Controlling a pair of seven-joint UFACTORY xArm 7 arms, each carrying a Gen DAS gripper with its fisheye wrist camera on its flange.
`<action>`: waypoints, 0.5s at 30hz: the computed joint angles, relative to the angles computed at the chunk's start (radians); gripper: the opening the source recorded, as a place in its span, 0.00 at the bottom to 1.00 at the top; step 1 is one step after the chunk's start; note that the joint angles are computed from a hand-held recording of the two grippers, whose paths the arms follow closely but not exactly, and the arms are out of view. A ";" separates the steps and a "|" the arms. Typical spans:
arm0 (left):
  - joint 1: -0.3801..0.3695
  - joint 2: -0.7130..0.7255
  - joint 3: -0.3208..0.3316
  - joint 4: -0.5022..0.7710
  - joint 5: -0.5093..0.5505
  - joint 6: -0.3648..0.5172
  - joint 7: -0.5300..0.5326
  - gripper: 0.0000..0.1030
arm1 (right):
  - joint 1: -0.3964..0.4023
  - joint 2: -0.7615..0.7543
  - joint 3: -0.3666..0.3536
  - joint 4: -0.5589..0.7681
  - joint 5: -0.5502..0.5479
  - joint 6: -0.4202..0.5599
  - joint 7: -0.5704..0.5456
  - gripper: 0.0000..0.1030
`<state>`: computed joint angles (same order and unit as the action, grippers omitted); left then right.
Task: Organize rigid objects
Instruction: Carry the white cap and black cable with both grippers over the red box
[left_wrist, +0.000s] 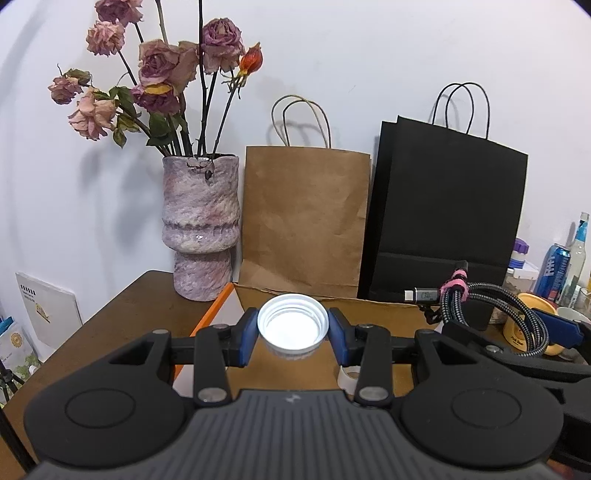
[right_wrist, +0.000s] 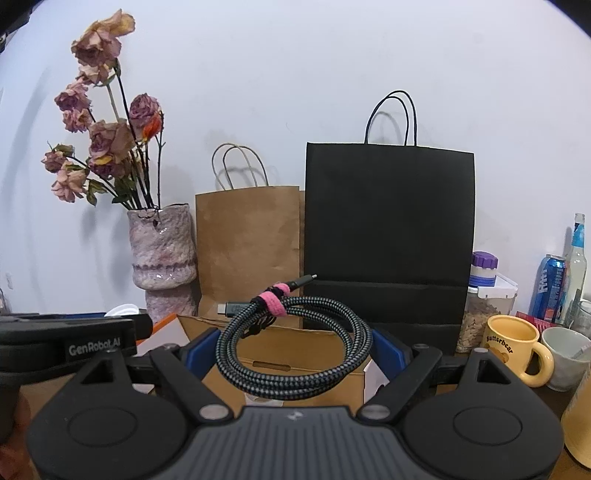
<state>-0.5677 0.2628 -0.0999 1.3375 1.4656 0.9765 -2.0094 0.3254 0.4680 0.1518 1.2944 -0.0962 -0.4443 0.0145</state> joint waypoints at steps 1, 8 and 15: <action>0.003 0.006 0.002 0.007 -0.001 -0.004 0.003 0.40 | 0.002 0.011 -0.002 0.016 -0.002 0.008 -0.003 0.83; 0.012 0.046 0.025 0.058 -0.011 -0.022 0.032 0.40 | 0.005 0.059 -0.002 0.089 -0.008 0.048 -0.020 0.83; 0.015 0.075 0.049 0.095 -0.022 -0.043 0.059 0.40 | 0.010 0.096 -0.004 0.148 -0.011 0.094 -0.032 0.83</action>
<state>-0.5526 0.3373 -0.0509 1.4325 1.4431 0.9331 -1.9506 0.3349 0.5639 0.1473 1.4424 -0.1070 -0.3506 -0.0172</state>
